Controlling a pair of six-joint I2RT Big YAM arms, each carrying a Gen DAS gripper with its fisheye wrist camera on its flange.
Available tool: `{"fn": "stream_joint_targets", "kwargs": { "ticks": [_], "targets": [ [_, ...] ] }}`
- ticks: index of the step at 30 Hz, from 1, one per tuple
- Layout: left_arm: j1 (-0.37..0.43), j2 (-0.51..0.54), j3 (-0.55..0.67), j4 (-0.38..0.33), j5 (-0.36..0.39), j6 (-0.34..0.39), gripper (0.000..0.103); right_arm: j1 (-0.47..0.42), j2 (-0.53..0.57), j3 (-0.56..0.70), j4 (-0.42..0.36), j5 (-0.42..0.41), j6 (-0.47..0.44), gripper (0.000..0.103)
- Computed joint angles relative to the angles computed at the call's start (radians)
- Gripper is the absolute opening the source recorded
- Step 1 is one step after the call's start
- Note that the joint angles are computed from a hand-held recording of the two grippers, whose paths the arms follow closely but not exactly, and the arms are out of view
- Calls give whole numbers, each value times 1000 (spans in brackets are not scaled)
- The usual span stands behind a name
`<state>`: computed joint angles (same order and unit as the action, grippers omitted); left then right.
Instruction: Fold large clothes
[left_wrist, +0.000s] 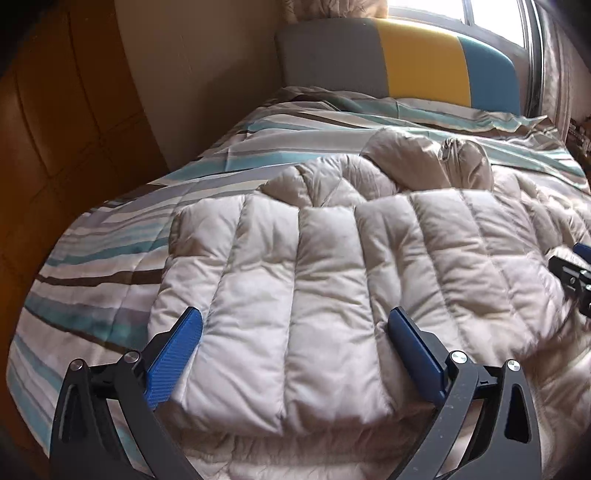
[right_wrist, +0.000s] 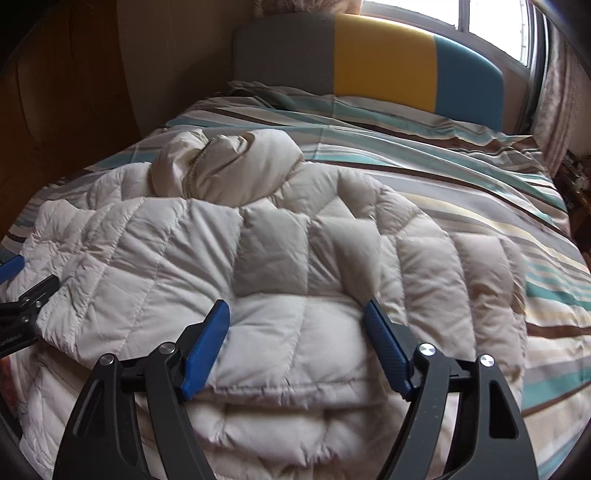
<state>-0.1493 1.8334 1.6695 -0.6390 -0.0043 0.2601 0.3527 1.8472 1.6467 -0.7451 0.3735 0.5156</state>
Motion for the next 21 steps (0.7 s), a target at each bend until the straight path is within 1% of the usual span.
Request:
{"fn": "stream_joint_targets", "kwargs": {
  "ticks": [2,4,5,7,9,12,13,15,16,17,19,21],
  "targets": [
    [2,-3,-20,13,-5,2,100,7,-12,-37,20,11,-1,75],
    [3,-7,-60,53,-2,15,100,13,-20,-81,63,17,-13,76],
    [2,-6,-67,61,-2,17,100,15,-19,-88,73,24,-13,76],
    [0,-1,-59,52,-8,20,100,17,-8,-69,50,35,-14,76],
    [2,-5,-54,45,2,14,100,17,-1,-46,21,34,-15,78],
    [15,-23,-43,11,29,-3,100,10,-30,-64,54,16,2,79],
    [21,-36,-48,9,40,-12,100,9,-49,-86,82,22,6,79],
    [33,-63,-70,31,58,-32,100,14,-119,-169,215,74,11,80],
    [41,-82,-87,51,70,-47,100,17,-146,-197,264,110,15,82],
    [47,-94,-100,66,77,-59,100,20,-162,-210,291,130,17,85],
    [66,-125,-133,102,102,-107,100,22,-202,-246,367,169,16,85],
    [81,-148,-160,129,123,-154,100,22,-215,-242,372,206,5,85]
  ]
}}
